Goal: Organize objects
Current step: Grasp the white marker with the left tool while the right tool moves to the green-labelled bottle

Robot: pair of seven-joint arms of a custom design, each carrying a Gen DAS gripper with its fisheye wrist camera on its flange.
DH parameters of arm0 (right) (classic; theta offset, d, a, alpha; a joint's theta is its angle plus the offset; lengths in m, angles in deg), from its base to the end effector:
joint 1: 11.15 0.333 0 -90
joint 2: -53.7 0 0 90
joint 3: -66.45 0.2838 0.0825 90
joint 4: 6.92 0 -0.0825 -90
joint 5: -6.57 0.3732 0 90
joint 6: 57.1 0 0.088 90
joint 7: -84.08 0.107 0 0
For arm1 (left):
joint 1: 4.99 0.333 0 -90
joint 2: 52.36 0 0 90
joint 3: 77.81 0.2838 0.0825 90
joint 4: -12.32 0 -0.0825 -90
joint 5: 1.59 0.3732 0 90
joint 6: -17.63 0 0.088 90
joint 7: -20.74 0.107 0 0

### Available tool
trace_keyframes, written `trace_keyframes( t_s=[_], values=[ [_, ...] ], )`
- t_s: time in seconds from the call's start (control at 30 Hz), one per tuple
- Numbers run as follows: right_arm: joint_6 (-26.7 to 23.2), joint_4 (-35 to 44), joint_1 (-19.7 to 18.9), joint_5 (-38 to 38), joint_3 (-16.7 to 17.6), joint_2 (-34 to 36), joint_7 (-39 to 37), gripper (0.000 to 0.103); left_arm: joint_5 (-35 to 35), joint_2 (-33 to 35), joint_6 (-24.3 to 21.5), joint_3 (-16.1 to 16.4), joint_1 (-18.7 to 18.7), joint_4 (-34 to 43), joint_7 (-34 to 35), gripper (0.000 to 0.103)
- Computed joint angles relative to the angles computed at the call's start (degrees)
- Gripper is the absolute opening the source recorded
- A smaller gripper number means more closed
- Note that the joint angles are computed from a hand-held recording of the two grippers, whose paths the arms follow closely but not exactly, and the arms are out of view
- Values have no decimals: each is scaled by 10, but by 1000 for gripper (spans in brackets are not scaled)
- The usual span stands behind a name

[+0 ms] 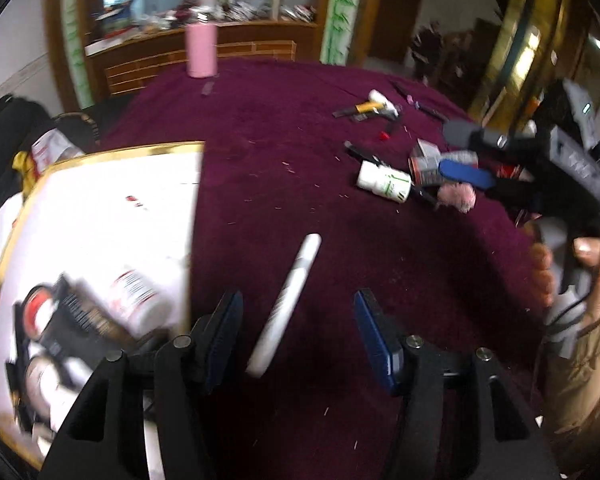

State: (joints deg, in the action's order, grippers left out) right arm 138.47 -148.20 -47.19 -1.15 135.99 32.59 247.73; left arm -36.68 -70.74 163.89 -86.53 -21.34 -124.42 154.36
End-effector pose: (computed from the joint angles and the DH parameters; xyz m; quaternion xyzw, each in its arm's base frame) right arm 0.3990 0.3162 0.4421 -0.4834 0.7031 -0.0945 0.5129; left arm 0.4402 -0.2001 0.4666 -0.3698 0.8768 -0.2985 0.0733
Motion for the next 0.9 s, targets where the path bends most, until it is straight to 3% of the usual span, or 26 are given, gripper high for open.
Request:
trace_keyframes(
  t_s=[0.17,0.37,0.73,0.9],
  values=[
    [2,-15,22,3,-26,-13,5,87,120,56,44,-48,15,22,-67,56],
    [-20,-32,60,2,-69,-27,14,87,177,95,28,-45,17,44,-120,29],
    [-29,-71,88,-1,-112,-73,66,87,178,76,75,-43,9,6,-130,13],
    [-32,-82,93,-10,-122,-87,88,87,131,34,60,-22,-5,-27,-94,12]
  ],
)
